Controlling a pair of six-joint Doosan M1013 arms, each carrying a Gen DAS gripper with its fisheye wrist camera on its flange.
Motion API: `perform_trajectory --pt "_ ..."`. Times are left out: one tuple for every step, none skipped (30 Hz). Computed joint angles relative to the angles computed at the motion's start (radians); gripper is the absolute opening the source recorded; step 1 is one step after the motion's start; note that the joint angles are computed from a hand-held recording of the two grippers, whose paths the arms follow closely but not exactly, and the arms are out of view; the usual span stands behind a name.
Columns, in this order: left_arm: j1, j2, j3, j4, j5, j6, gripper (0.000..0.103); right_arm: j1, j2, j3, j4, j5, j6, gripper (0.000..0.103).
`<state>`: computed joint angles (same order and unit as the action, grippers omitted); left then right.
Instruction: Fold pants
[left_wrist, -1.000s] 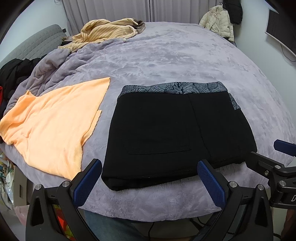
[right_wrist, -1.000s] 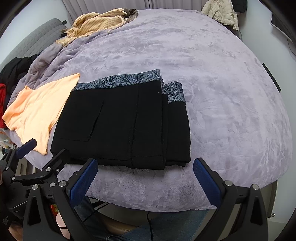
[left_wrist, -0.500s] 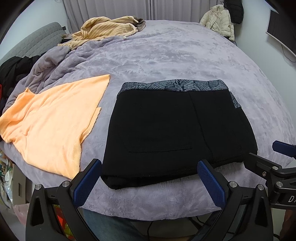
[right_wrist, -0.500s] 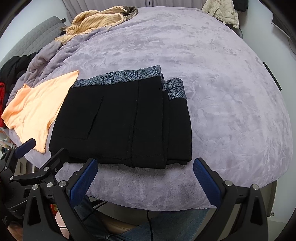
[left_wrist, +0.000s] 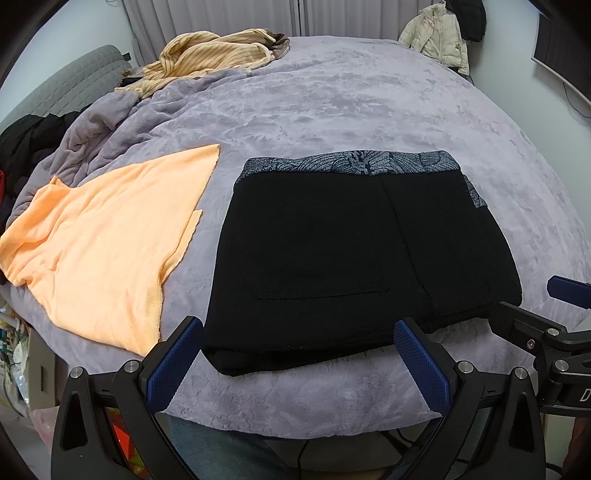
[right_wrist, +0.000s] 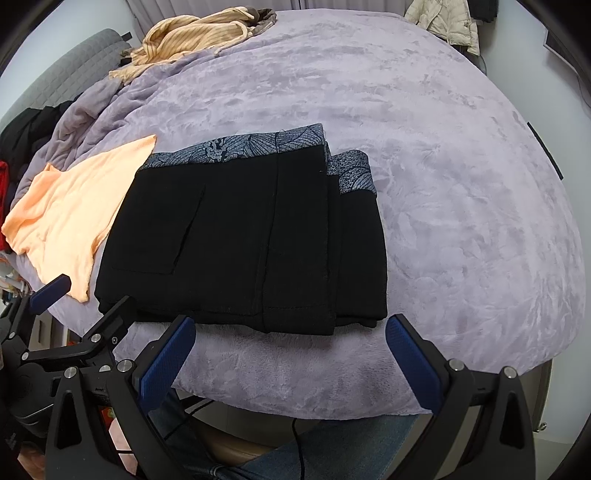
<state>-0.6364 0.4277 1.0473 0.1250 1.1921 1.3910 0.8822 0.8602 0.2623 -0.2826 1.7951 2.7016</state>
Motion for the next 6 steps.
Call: perform_trajectory --pt "-0.001 -0.001 0.003 0.003 -0.007 -0.001 0.103 -0.001 0.000 0.001 0.002 -0.001 0.000 0.103" --pt "-0.002 -0.005 0.009 0.008 -0.019 -0.003 0.103 -0.001 -0.001 0.002 0.004 -0.002 0.001 0.103" --pt "-0.002 -0.007 0.013 0.012 -0.031 -0.003 0.103 -0.002 -0.006 0.012 0.005 -0.007 0.001 0.103" --pt "-0.002 -0.012 0.021 0.015 -0.049 -0.005 0.103 -0.002 -0.007 0.015 0.005 -0.010 0.004 0.103" --pt "-0.001 -0.014 0.023 0.015 -0.060 -0.005 0.103 -0.002 -0.007 0.015 0.004 -0.010 0.005 0.103" --pt "0.000 -0.014 0.023 0.010 -0.062 0.001 0.103 -0.003 -0.007 0.015 0.003 -0.009 0.003 0.103"
